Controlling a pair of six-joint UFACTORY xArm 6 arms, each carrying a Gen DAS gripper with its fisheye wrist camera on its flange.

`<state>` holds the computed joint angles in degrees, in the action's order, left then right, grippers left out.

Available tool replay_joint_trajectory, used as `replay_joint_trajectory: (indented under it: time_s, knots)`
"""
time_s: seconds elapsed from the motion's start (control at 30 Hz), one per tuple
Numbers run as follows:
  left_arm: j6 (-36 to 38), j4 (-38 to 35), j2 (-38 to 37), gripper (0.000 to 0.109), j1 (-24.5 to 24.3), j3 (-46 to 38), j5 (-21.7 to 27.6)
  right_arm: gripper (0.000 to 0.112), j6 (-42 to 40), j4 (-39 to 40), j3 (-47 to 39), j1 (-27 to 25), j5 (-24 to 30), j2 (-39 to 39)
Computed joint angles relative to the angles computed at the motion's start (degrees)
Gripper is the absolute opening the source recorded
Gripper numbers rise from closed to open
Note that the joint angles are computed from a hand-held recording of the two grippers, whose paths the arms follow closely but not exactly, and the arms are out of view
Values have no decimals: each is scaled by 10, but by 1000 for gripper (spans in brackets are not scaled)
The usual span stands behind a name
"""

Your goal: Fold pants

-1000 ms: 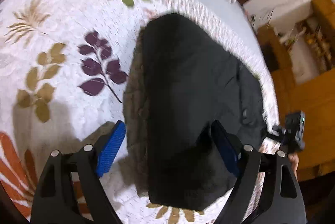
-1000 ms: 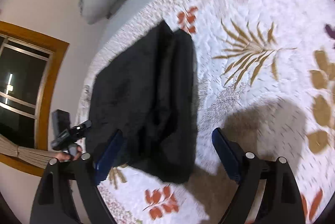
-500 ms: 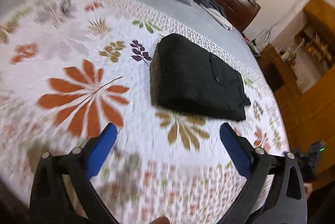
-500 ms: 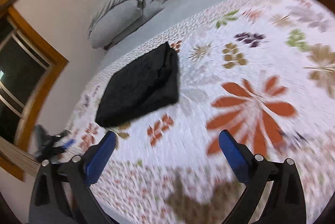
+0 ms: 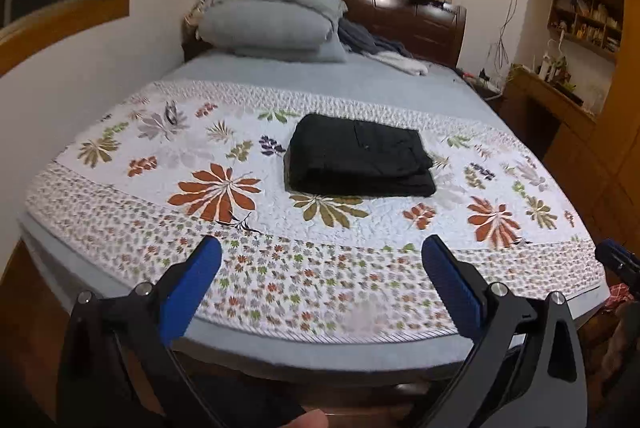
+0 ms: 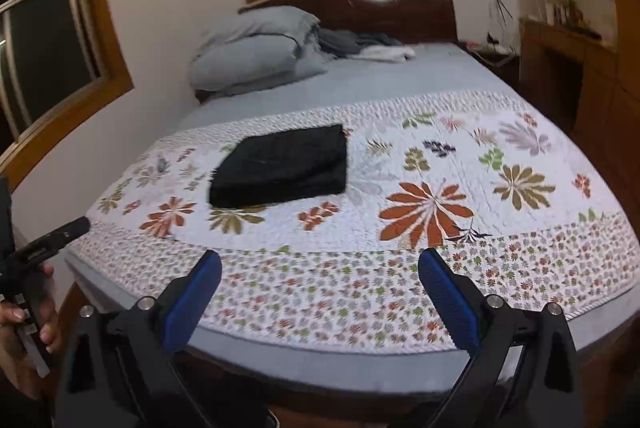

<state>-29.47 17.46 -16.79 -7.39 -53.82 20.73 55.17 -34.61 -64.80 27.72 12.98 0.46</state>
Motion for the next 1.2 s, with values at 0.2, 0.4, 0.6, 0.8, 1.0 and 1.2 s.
replay_joint_trajectory:
  time_s: [0.2, 0.4, 0.6, 0.8, 1.0, 1.2]
  knots:
    - [-57, 35, -111, 100, -47, 45, 50, 99, 39, -68, 22, 50, 40, -70]
    - [-118, 85, -201, 100, -99, 70, 122, 99, 47, -94, 40, 93, 65, -127]
    - [-184, 165, -251, 100, -152, 73, 196, 99, 52, -109, 44, 125, 81, -159]
    - [-200, 187, -269, 100, -181, 73, 217, 99, 49, -110, 40, 144, 84, -159]
    - [-196, 184, -269, 100, -182, 72, 209, 99, 56, -111, 40, 147, 80, -152]
    - [-210, 210, -261, 100, -191, 68, 215, 99, 56, -102, 36, 142, 88, -143]
